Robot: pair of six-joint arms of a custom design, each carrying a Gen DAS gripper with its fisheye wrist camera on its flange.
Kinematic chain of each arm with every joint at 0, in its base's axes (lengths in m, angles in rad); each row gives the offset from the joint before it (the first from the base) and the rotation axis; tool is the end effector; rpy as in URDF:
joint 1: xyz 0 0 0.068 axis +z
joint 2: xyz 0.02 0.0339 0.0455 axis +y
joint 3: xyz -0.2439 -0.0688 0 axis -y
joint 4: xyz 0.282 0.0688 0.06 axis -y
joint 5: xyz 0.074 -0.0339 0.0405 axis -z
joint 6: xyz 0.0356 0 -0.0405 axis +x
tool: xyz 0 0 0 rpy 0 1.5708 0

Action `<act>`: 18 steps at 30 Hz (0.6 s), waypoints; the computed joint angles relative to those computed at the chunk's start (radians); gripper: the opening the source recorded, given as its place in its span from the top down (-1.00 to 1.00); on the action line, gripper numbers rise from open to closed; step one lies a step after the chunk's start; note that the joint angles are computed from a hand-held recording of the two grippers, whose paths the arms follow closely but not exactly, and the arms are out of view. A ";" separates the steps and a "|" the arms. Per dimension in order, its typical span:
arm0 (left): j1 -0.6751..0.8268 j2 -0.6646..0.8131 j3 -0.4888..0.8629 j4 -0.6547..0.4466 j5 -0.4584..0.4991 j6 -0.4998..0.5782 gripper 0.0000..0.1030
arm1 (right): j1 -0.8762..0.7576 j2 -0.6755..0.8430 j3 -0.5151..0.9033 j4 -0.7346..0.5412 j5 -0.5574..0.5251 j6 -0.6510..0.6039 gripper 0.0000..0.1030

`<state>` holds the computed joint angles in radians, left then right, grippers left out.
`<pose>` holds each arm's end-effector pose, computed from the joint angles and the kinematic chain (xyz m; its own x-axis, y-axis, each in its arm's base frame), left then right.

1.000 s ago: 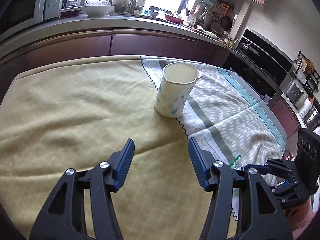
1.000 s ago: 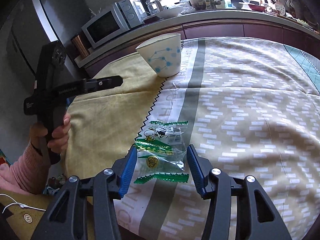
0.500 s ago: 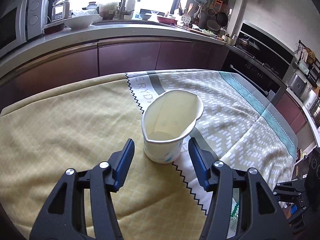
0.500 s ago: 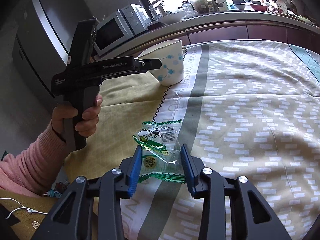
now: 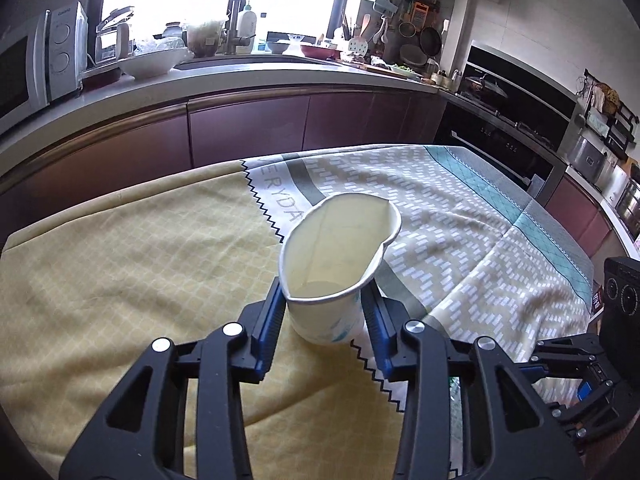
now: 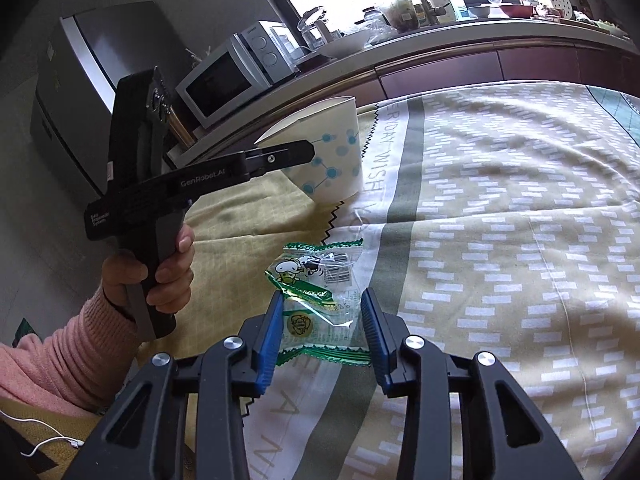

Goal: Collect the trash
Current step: 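Grasp the white paper cup with the left gripper while the right gripper grasps the clear candy wrapper, then carry the paper cup and candy wrapper over the teal bin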

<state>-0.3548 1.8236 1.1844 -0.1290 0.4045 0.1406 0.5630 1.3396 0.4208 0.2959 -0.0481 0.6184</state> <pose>0.3889 -0.1590 0.1554 -0.5632 0.3460 -0.7504 0.6703 0.7224 -0.1700 0.2290 0.1466 0.0992 -0.7302 0.2239 -0.6455 -0.1753 0.8518 0.4937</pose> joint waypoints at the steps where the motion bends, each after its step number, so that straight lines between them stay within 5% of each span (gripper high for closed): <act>1: 0.008 -0.018 -0.015 -0.007 0.004 0.001 0.25 | -0.001 0.009 0.006 0.007 -0.002 0.000 0.29; 18: 0.216 -0.329 -0.304 -0.066 0.076 0.038 0.25 | 0.058 0.164 0.159 0.083 -0.013 -0.008 0.29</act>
